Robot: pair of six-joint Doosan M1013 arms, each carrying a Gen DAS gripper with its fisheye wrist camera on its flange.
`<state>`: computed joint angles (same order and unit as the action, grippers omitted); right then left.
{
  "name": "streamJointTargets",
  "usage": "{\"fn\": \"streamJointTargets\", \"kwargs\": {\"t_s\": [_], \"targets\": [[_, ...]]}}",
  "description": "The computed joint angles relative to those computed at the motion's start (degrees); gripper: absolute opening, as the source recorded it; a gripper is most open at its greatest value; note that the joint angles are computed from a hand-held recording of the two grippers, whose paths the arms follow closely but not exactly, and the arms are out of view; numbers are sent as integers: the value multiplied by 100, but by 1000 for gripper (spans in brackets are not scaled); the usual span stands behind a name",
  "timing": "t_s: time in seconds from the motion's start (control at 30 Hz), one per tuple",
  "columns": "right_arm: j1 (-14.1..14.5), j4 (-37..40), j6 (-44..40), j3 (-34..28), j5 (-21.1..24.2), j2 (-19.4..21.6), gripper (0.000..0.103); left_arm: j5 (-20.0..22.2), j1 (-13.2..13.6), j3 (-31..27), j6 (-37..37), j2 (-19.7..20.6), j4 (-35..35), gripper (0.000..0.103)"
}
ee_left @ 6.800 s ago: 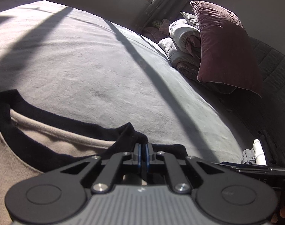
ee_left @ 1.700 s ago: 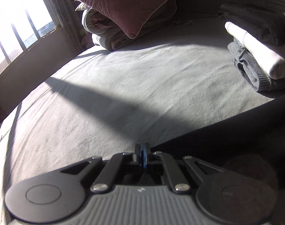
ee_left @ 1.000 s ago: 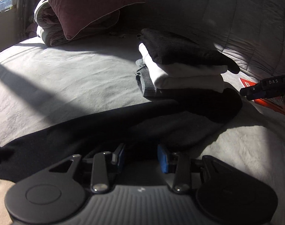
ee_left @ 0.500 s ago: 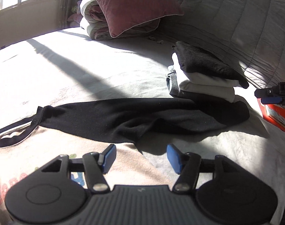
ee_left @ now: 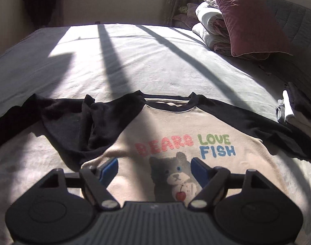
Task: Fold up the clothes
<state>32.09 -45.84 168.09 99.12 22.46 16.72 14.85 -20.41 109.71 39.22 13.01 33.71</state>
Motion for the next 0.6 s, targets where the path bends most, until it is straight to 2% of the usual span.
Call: {"fn": "streamJointTargets", "kwargs": {"t_s": [0.2,0.33,0.43,0.47,0.6], "targets": [[292,847,-1020,-699,-11,532,73,98,427,234,-1678,-129,1203,82],[475,1807,-2111,-1266,47,978,73,113,680,341,-3041,-108,2171,83],[591,2680,-3054,-1696,62,1332,73,545,706,348,-4203,-22,3195,83],[633,2970,-3359,-1850,71,1460,73,736,722,343,-4385,-1,3262,83],[745,4335,-4664,-2521,223,1972,73,756,934,364,-4315,-15,2904,83]]}}
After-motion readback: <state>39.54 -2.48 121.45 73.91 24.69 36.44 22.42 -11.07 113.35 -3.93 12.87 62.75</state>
